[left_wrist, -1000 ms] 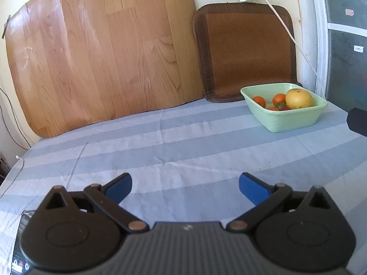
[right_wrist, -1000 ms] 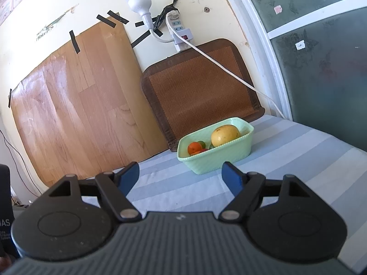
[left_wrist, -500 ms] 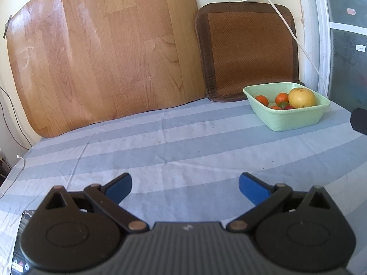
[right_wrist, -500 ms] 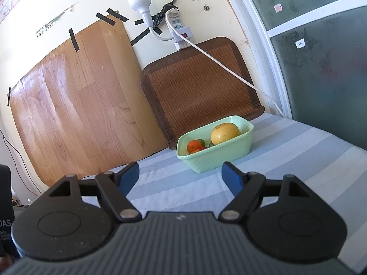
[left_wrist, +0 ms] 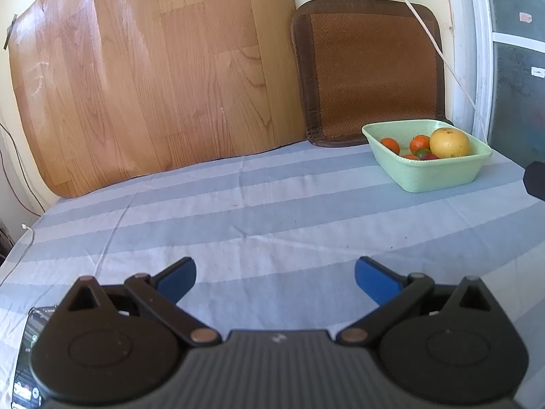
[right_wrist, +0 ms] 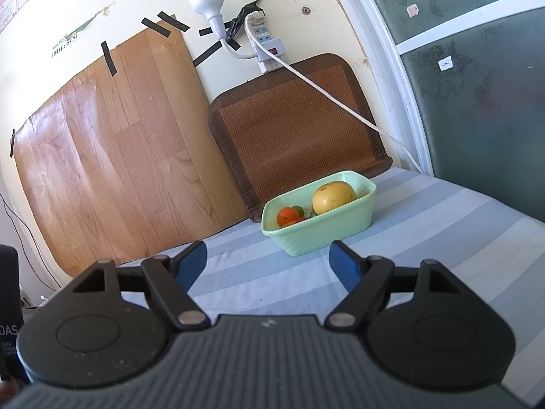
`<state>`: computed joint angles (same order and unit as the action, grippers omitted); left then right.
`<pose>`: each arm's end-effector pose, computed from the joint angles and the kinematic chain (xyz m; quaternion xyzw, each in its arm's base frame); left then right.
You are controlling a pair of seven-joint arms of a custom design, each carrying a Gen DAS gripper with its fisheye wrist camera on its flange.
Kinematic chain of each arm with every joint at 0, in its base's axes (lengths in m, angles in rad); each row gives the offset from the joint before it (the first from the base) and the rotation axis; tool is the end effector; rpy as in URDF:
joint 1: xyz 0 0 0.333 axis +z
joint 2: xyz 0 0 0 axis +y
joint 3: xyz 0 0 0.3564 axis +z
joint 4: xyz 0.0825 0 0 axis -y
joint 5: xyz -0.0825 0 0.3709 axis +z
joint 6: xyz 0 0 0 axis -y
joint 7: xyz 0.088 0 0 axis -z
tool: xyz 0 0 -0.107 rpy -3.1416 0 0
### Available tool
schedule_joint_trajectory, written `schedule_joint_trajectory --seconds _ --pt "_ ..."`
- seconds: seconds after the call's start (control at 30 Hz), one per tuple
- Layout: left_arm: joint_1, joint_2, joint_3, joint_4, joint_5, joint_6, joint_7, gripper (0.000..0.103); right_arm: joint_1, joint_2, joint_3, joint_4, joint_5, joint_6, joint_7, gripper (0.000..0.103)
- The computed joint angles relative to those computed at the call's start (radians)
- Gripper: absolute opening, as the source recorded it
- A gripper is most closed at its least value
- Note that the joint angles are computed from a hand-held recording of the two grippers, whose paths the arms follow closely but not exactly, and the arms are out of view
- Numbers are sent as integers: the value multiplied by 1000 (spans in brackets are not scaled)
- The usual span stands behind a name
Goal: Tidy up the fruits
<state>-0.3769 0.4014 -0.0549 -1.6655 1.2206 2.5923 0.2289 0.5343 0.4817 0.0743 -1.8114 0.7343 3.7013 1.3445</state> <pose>0.6347 -0.3058 0.4661 -0.6269 0.6275 -0.2566 0.3839 0.6039 0.3009 0.4691 -0.5285 0.5987 -0.2842 0.5305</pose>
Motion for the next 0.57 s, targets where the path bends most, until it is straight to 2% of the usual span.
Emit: schedule_joint_trajectory --seconds 0.33,0.57 --pt "12 1 -4 -1 -33 28 15 103 3 0 -2 2 4 0 -2 81" --pt "43 3 -7 -15 -96 144 58 103 5 2 -5 3 5 0 -13 81"
